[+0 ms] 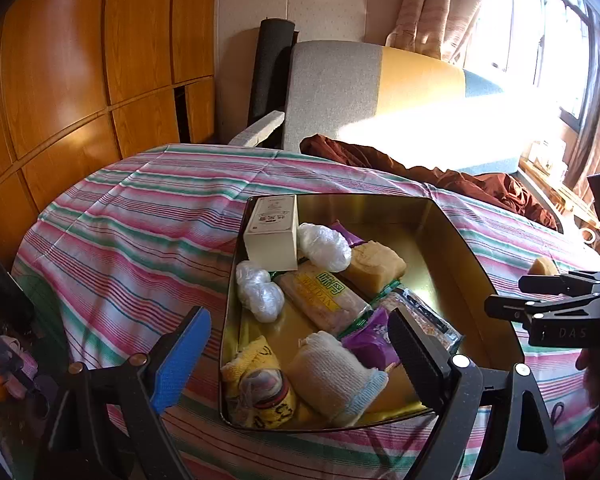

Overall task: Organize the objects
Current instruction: 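Move both tools back from the tray toward the remaining items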

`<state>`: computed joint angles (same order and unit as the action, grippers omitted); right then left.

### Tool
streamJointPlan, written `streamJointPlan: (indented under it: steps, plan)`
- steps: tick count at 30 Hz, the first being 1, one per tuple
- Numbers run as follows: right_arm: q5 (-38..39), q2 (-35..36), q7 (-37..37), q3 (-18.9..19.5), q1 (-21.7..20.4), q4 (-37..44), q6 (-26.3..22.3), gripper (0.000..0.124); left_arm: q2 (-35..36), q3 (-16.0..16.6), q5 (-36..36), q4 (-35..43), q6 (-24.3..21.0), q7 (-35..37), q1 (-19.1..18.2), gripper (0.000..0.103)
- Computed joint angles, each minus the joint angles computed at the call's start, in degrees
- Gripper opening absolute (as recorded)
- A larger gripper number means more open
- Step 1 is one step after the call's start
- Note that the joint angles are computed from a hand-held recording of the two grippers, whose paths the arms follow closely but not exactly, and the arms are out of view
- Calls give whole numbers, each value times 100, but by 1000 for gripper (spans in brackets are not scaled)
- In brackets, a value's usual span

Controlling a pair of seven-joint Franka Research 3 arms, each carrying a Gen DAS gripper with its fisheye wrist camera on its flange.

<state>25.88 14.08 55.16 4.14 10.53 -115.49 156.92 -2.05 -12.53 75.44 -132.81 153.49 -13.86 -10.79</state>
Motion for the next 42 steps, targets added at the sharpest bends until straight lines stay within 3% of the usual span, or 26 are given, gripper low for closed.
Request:
streamJointPlan:
  steps: [14,25,31,35,42]
  plan:
    - [-743,256,1247,-787,-631,254,187,78,703,-4,-294,892,122,1050,-375,91]
    - [-1362,993,3078,-1496,-1155,1106,459,82,1519,131,-801,1869,330,2184,-881,92]
    - [-671,1276,3784,-1235,-1833,1479,126,82,2068,190,-1485,2567,445,3154,-1154,92]
    - [-467,1187,3846,-1118,-2004,1376,167,82,2605,124,-2267,3250,486,4056,-1274,92]
    - [11,1080,3614,-899,-2231,1253,191,82,4000,-240,-3826,5179,-131,5874,-1443,92]
